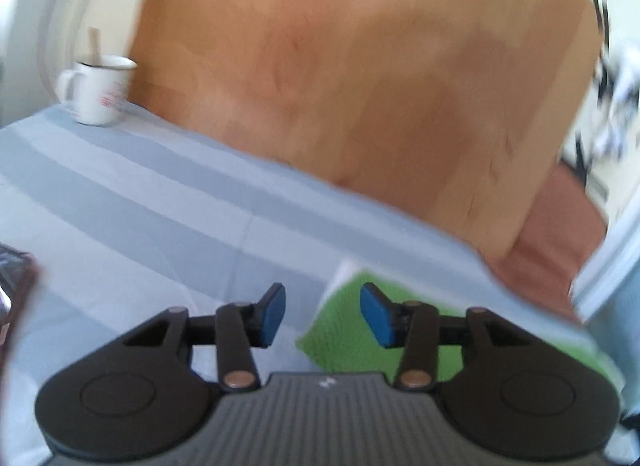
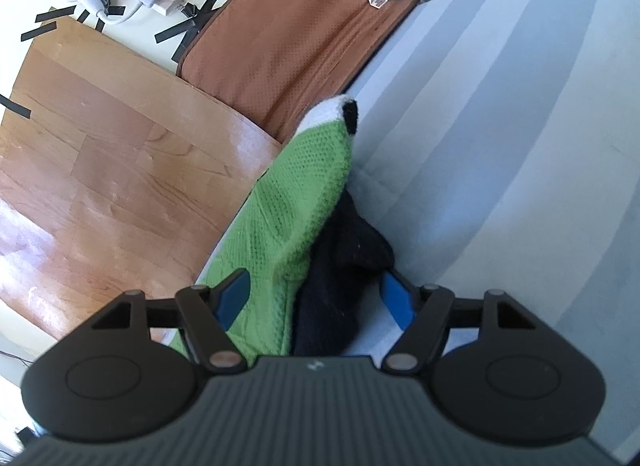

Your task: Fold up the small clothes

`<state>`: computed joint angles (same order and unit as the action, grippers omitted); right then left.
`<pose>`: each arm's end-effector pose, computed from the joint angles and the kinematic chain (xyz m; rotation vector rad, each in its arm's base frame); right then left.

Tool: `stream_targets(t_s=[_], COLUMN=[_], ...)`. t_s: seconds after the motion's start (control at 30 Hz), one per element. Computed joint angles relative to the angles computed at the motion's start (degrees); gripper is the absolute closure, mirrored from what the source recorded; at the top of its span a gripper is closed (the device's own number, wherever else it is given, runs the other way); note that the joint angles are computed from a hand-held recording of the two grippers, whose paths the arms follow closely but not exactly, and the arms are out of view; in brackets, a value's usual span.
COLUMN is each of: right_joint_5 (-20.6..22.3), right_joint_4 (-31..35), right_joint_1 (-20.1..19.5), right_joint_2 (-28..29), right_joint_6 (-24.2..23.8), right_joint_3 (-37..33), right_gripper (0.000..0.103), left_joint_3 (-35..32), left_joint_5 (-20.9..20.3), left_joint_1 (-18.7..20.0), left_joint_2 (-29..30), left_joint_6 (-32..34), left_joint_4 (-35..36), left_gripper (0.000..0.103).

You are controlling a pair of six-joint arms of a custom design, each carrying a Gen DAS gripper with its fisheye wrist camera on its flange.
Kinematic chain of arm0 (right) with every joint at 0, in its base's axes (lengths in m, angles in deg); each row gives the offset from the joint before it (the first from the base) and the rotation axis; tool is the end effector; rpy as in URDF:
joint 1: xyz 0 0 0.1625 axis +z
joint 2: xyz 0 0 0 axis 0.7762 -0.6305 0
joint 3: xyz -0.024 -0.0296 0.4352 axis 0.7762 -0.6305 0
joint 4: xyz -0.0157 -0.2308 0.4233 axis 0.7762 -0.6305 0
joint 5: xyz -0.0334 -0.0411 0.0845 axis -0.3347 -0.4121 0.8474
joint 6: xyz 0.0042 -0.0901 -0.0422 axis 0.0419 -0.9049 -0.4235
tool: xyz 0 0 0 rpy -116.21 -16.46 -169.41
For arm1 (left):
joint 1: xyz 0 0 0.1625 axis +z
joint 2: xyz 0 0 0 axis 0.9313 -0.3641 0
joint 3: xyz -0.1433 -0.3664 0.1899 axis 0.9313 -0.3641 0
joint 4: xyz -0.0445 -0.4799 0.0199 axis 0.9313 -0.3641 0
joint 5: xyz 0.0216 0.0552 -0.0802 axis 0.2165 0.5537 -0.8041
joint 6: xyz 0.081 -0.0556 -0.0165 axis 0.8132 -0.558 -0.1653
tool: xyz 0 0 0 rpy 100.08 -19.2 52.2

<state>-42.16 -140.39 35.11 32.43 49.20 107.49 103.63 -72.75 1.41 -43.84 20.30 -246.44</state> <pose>0.0875 -0.5375 0.0967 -0.4041 -2.6900 1.5241 -0.0020 -0.5569 0.2269 0.0958 2.3734 -1.4383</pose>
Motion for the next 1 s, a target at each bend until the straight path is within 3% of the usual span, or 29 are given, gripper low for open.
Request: stream_targets(t_s=[0.1,0.33,0.4,0.5,0.6,0.7,0.73,0.77,0.83,0.9,1.0], right_joint_5=[-0.6,0.3,-0.6,0.3,-0.9,-3.1,-3.5,-1.5,-1.2,-3.6,-3.9], right_joint_4=[-1.2,-1.7,-1.2,-0.6,-2.9,-3.5,-2.2,-0.8,-0.9,-4.0,-9.0], right_joint_1=[0.2,-0.1,0.5,0.4,0.9,1.8,1.7,1.0,1.1,3.6,8.1], right_joint_2=[1.3,0.0,0.0,1.7,5.6,8.2,7.9,7.1,6.2,6.6,8.2], right_joint_6=[-1.5,-0.9,-1.0,-1.6,-6.6,-11.0,-10.6,-9.2,-9.2,-16.6,-33.1], right_joint_3=[-1.4,1.3,1.2,-1.7,-6.6,-9.6,-9.8,-9.3,-8.4,-8.1,-8.7], right_gripper=[0.028,0.028,0.027,0.027,0.030,0.038,0.056,0.067,0.072,0.073,0.073], left_joint_3=[0.9,-0.9,-2.1,-1.5,-1.4,-1.0,-1.0,-1.0,-1.1,-1.0,-0.8], left_joint_5=[-3.6,-8.3,-8.5,-7.7,-7.2,-6.6,-6.4,-6.2,-6.3,-7.6,-11.6], left_joint_1=[-0.7,-0.8,0.2,0.4,0.1,-0.2,-0.2,-0.3,-0.4,0.1,1.4], left_joint_2=[-0.9,3.1,4.5,5.8,6.5,6.9,7.1,7.3,7.2,6.7,4.8], left_joint_6=[1.5,4.0,2.7,4.5,5.8,7.3,7.6,8.0,8.1,7.2,4.3], left_joint_4=[-0.5,7.3,9.8,6.6,5.1,3.8,3.5,3.1,3.2,4.0,6.1], left_gripper=[0.063,0.068,0.068,0.070,0.070,0.069,0.069,0.069,0.070,0.070,0.070])
